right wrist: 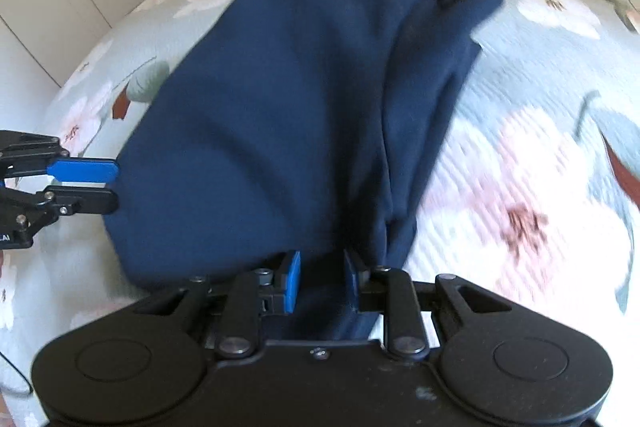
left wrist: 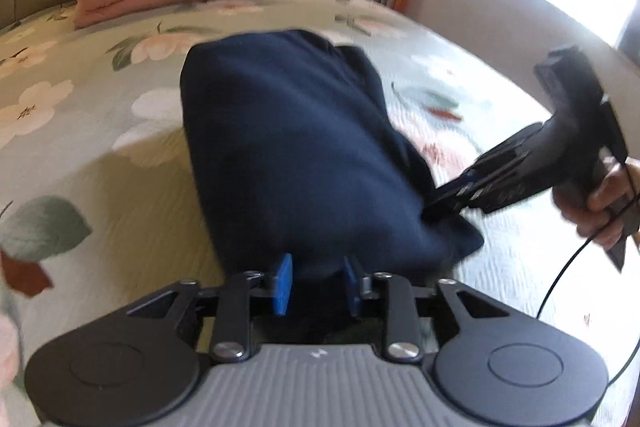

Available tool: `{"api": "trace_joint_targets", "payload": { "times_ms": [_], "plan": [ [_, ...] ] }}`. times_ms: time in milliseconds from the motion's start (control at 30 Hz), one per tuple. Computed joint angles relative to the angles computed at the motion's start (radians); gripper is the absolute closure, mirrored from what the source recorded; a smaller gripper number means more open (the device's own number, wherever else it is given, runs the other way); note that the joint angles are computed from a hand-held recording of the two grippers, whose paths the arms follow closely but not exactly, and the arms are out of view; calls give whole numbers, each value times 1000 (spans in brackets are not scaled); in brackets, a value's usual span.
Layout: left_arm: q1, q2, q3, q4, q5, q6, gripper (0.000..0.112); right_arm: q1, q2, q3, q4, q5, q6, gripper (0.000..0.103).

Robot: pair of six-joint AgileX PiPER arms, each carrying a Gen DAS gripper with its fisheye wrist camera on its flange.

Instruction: Fold large clothes

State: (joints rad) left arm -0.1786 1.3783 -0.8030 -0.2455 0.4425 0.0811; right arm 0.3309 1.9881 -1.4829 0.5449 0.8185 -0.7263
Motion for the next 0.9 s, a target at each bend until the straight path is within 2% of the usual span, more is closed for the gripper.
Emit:
{"api": "trace_joint_targets", "payload": {
  "times_ms": [67,100,133,200,233,300,333,400,500,567,633,733,900],
  "plan": [
    [-7,-20,-9,104,85,-97,73,-26,-21,10,-8,11,36,66],
    [5,-35,-9,108,101,-97,74,-39,-32,7,-17,15,72,52],
    [31,-46,-17,72,112,-67,74,-59,-40,4,-5,20,86,35],
    [85,-68,-39,8,117,-32,67,-111,-37,-11,88,19,102,21],
    [105,-72,-54,-14,116,-22,62,-134,-27,-18,137,26,109,19],
    [148,-30,-111,-72,116,35,37,-173,41,-111,211,103,175,18],
    [154,6,-151,-58,115,24,34,-182,75,-156,235,137,196,18],
    [175,74,-224,-113,136,81,34,-189,124,-216,265,172,215,17],
    [210,196,-330,-216,202,124,37,-179,184,-290,263,181,244,15],
    [254,276,-376,-351,242,219,36,-150,210,-318,251,151,263,15],
    [277,345,-415,-414,259,246,35,-142,249,-387,251,152,292,15],
    [304,399,-443,-472,236,281,34,-137,318,-494,252,187,339,13],
    [379,477,-486,-607,305,352,27,-129,398,-603,234,225,354,8]
  ]
}}
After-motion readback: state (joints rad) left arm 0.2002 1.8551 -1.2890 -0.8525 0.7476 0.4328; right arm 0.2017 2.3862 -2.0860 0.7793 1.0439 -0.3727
